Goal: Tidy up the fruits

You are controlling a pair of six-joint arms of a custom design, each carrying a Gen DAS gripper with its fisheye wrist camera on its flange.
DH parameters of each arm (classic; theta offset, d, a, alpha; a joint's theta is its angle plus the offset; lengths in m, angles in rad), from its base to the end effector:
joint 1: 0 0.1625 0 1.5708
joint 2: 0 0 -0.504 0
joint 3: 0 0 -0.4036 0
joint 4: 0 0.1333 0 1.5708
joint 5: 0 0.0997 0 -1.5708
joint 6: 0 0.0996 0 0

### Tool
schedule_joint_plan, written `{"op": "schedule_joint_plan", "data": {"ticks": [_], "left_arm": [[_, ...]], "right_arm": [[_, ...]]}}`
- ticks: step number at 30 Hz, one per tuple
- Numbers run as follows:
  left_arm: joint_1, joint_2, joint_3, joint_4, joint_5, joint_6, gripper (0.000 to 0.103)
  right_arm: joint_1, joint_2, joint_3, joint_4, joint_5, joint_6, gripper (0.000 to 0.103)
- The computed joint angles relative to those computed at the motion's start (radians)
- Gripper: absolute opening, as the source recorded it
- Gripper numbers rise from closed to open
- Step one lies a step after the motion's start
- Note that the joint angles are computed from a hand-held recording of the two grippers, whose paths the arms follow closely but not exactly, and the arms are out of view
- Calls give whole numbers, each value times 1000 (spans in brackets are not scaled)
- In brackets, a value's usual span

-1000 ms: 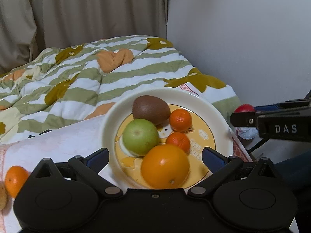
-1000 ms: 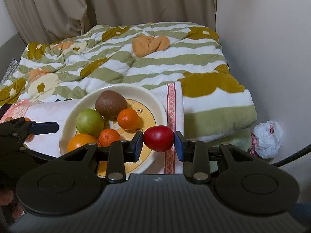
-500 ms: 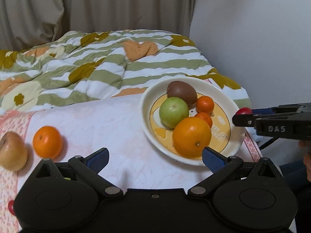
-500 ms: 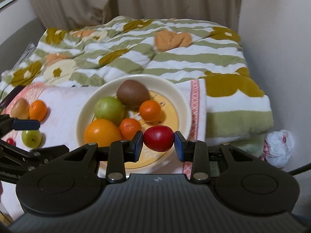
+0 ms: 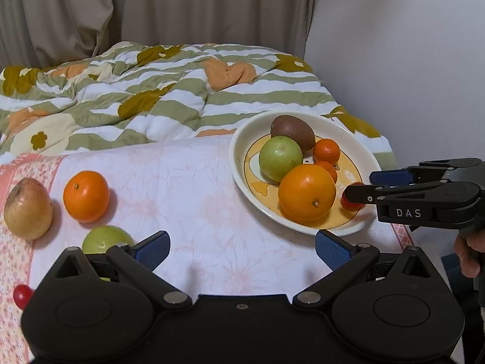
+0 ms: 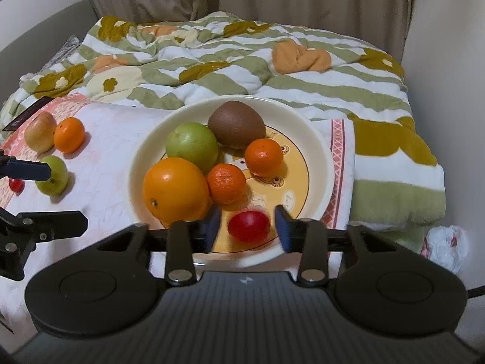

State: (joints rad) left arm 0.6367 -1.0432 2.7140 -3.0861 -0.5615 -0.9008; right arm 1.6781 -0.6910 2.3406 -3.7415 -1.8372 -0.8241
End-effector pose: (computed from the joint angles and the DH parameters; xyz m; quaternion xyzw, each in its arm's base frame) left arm -0.1148 -0.3556 0.1285 0.0521 0.8720 -0.3414 0.3470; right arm 0.1590 -0.4766 0.0477 0.3995 -0.8711 0.1941 0.2097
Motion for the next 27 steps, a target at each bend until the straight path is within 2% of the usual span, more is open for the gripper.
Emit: {"op": "schedule_joint_plan", "data": {"ticks": [2,5,7,11,16,21,27], "left_arm": [[-13,-9,7,21,3,-30,103],[-40,-31,9,107,16,-92,103],[-56,-48,9,161,22,-129,103],[-92,-86,17,231,23,-196,103],[-154,-140,17,380,39,-309,103],[-244,-230,10,632,47,-518,103],[-377,-370,-28,1071,26,-814,103]], "right_arm": [[3,5,13,-45,-3,-16,84],[-1,16,41,-139,10,-33,103],[-3,7,54,-153,25,-30,103],[9,-5,72,-170,17,-18,103],[27,-24,97,-186,9,-4,103],[61,-72,130,-169,2,53,103],[117,-126,165,-154,-7,112,103]]}}
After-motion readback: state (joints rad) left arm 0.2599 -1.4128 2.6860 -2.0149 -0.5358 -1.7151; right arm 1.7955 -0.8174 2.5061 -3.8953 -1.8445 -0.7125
